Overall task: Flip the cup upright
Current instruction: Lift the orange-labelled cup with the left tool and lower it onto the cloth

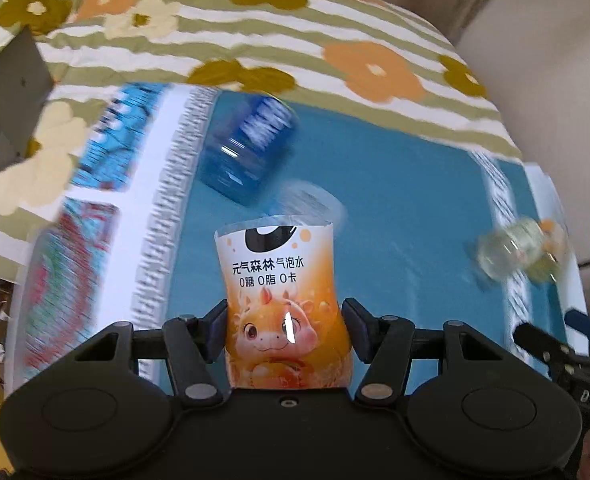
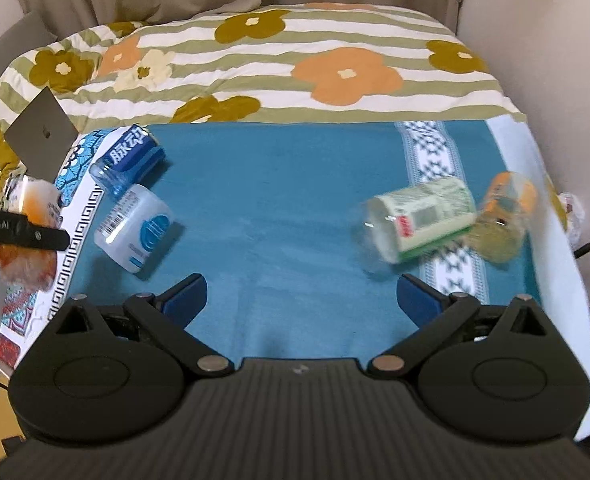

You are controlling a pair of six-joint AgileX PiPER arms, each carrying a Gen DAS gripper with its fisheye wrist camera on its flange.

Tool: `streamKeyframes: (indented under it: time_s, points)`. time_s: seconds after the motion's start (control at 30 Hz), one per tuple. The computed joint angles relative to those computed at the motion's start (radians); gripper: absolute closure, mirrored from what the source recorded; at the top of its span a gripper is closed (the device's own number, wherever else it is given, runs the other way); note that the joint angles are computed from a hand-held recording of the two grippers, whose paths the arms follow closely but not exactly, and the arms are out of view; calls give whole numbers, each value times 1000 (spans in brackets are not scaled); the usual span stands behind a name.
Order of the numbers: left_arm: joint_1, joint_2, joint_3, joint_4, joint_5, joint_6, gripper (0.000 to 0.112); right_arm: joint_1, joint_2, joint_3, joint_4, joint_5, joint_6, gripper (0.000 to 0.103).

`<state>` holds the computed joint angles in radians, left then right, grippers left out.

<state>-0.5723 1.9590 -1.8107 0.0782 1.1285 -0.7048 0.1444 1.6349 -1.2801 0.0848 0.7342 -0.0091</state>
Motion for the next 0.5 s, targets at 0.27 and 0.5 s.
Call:
streamKeyframes:
  time_s: [0.27,0.5]
  points:
    - [-145,148,-121,-19,13,-42,49,-162,-77,113,129,-6,-219,0]
    - [-223,315,-298,35,84,-43,49,-270,-86,181,216,-12,-378,0]
